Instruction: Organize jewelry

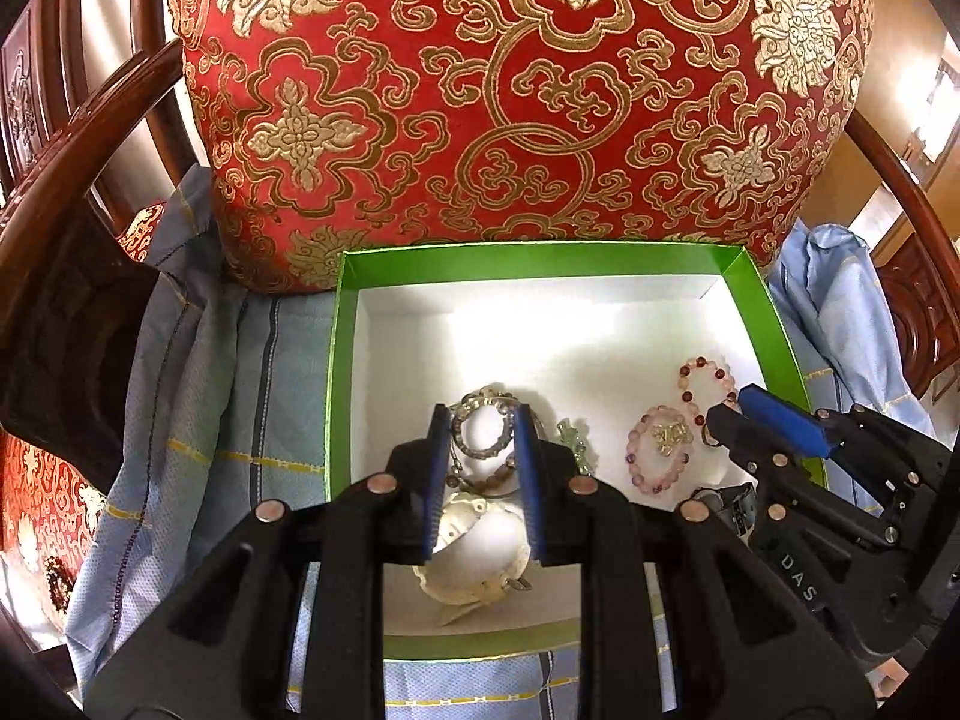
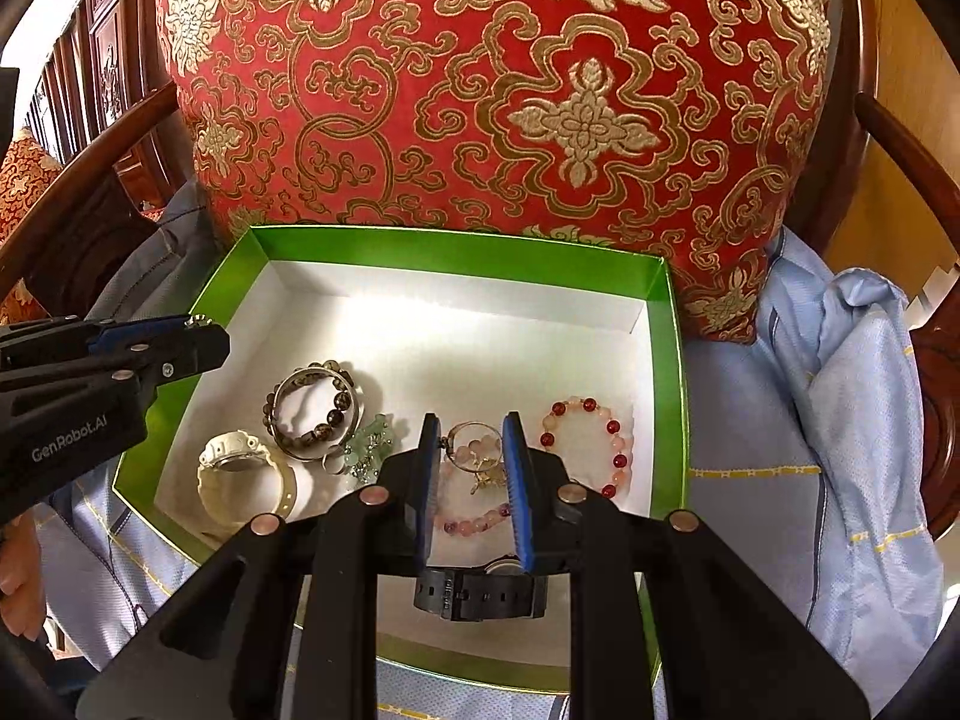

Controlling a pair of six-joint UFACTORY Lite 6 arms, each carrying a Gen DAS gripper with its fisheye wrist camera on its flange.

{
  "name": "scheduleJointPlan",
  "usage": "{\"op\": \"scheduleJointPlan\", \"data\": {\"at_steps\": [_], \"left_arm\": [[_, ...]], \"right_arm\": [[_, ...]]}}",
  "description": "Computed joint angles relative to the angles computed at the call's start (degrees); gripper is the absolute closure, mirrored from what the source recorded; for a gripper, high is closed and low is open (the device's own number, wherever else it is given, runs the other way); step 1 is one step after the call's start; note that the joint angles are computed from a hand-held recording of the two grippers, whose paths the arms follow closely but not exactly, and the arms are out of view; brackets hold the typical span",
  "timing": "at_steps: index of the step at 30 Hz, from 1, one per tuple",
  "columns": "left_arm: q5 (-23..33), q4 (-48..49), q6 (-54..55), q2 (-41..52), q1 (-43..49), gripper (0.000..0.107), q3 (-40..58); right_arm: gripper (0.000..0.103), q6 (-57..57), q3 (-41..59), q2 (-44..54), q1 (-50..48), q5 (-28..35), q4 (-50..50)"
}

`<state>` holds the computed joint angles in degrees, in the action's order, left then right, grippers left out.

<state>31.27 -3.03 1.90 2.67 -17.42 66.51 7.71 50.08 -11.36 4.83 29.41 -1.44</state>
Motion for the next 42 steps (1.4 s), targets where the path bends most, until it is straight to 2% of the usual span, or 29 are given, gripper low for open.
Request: {"op": "scheduleJointPlan", "data": {"at_steps": [7,8,9,10,11,14,16,18,20,21,23,25,26,33,42], "left_arm": [[0.4,0.8,-0.6,0.9,-0.4,0.085,0.6],[0.3,1.1,-1.0,1.0,-0.6,0.075,0.6],[0.2,2.4,-2.4,0.8,-1.0,0.056,0.4],[-0.4,4.3,-4.1,0.5,-1.4,0.050,0.1],[-0.8,5.7,-5.1,0.2,-1.8,0.049,-0.2],[-0.4,6.1,-5.2,-0.8,-2.3,0.049,-0.4],[0.3,5.3,-4.9,-2.0,-2.2,0.048,-0.7],[0.9,5.2,-5.4,-4.2,-2.3,0.041,-1.5],[1.7,10.5,-11.0,-8.6,-4.2,0.036,-3.6],[2.1,12.6,-13.3,-10.9,-5.2,0.030,-4.8],[3.0,14.0,-16.1,-16.6,-6.9,0.019,-7.8],[3.2,11.6,-15.4,-20.7,-7.6,0.014,-10.1],[2.9,11.0,-15.4,-22.4,-8.2,0.008,-11.4],[5.9,21.1,-25.9,-21.3,-14.1,0.008,-13.5],[6.3,18.7,-23.6,-20.8,-13.2,0.008,-13.1]], "right_arm": [[0.082,0.7,-0.1,1.0,0.2,-0.2,-0.7],[0.081,1.2,0.0,1.1,0.4,0.0,-1.2],[0.074,2.4,0.1,1.3,0.7,0.3,-2.4],[0.066,4.0,0.1,1.2,0.8,0.5,-3.7],[0.052,4.2,0.0,1.0,0.6,0.7,-3.6],[0.045,3.6,-0.9,-1.5,-0.4,0.9,-2.0],[0.035,3.3,-1.1,-3.2,-0.9,2.4,-1.2],[0.022,4.5,-2.1,-6.0,-1.1,3.5,-1.7],[0.011,7.9,-2.8,-8.9,-0.5,6.4,-4.4],[0.009,9.4,-3.3,-10.7,-0.4,7.6,-5.4],[0.009,11.0,-4.5,-14.1,0.1,9.4,-6.3],[0.008,11.2,-5.3,-16.5,0.2,11.3,-6.0],[0.006,12.6,-5.7,-17.7,0.6,12.5,-7.1],[0.005,17.2,-8.4,-20.1,3.3,16.0,-11.0],[0.005,25.2,-8.5,-19.4,8.2,18.1,-16.7]]}}
